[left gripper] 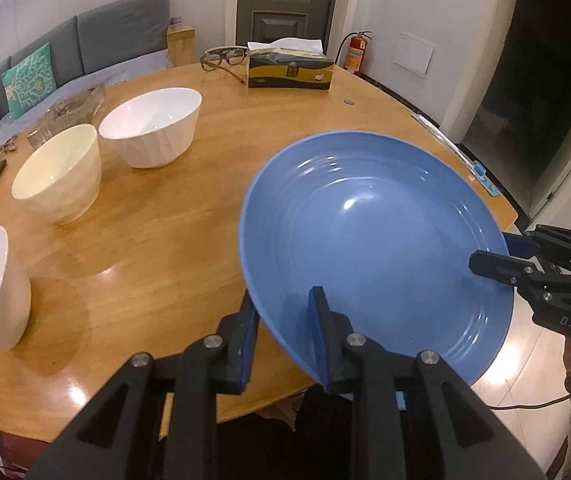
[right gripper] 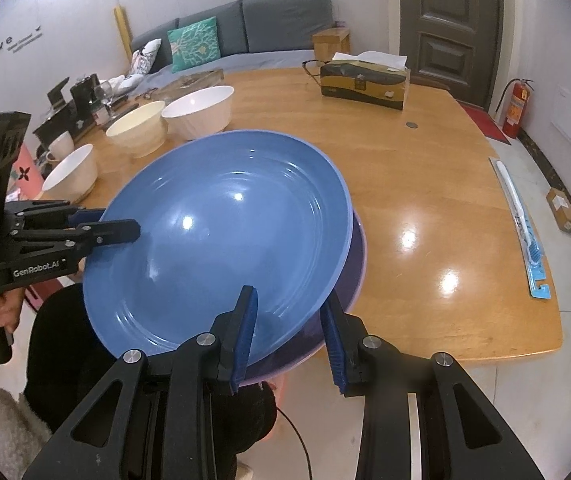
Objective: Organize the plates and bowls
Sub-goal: 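Lower the blue plate onto the purple plate with the left tool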
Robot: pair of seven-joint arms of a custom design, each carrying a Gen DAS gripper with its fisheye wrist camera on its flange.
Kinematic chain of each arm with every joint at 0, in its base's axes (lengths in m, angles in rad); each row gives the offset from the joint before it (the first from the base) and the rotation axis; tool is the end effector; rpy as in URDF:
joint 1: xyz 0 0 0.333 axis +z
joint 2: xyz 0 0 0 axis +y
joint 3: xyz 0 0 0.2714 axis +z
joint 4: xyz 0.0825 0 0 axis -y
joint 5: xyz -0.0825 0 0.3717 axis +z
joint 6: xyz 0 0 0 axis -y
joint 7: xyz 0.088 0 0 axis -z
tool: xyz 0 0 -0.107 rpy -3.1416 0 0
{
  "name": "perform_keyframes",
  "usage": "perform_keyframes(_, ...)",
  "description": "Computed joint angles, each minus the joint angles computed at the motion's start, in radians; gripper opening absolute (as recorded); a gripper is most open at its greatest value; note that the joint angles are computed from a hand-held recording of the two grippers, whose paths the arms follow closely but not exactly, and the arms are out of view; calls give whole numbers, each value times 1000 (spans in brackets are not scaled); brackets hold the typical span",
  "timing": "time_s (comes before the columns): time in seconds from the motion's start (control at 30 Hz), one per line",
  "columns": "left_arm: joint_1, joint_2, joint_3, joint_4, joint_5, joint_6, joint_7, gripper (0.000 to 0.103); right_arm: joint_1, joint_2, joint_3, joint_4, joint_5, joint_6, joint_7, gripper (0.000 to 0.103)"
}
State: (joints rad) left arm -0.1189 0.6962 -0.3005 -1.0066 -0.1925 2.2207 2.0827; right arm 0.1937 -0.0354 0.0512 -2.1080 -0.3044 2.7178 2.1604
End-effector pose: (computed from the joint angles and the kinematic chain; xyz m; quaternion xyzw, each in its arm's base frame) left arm 0.7054 -0.2342 0.4874 -0.3845 0.8669 -0.3066 0.0818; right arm 0.5525 0.1495 0.4666 -0.6306 0.7025 -0.2096 0.2549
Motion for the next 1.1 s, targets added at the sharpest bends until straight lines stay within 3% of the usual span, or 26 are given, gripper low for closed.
perform_keyframes(1.1,-9,27,4,33,16,-13,-17,23,-5,-22,11,-5,-97,-61,56,37)
